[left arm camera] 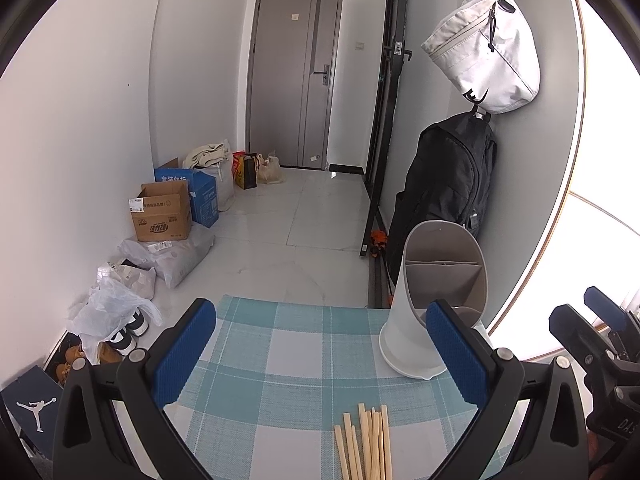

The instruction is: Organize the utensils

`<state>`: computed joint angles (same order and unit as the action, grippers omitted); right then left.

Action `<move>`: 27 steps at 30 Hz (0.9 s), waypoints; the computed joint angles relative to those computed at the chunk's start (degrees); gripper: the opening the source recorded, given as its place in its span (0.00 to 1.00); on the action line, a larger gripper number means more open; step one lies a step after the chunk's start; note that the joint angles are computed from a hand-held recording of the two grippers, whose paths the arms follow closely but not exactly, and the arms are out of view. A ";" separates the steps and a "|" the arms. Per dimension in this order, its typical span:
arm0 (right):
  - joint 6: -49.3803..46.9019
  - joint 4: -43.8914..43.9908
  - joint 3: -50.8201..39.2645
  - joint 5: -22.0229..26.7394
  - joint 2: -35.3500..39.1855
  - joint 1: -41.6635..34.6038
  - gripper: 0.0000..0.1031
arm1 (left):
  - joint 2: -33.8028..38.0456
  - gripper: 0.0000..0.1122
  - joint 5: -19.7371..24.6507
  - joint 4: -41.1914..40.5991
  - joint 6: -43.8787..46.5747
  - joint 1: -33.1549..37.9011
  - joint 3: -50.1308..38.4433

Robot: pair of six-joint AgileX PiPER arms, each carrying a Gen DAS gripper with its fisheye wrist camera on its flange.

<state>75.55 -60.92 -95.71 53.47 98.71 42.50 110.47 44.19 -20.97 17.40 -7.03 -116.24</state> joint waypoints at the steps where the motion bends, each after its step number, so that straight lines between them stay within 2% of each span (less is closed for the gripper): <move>1: 0.07 -0.06 0.06 -0.07 0.01 0.03 1.00 | -0.09 0.91 -0.34 0.40 -0.18 -0.12 0.16; 17: 0.94 -0.87 0.67 -0.13 -0.04 0.33 1.00 | -0.80 0.91 -1.16 -0.07 0.41 -0.12 1.53; 27: 0.46 -0.41 0.58 -0.19 -0.10 0.32 1.00 | -0.33 0.91 -0.09 -0.05 0.39 -0.13 0.71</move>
<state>76.01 -61.33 -95.13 53.28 98.61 42.82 110.13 44.10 -21.02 17.79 -7.16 -115.53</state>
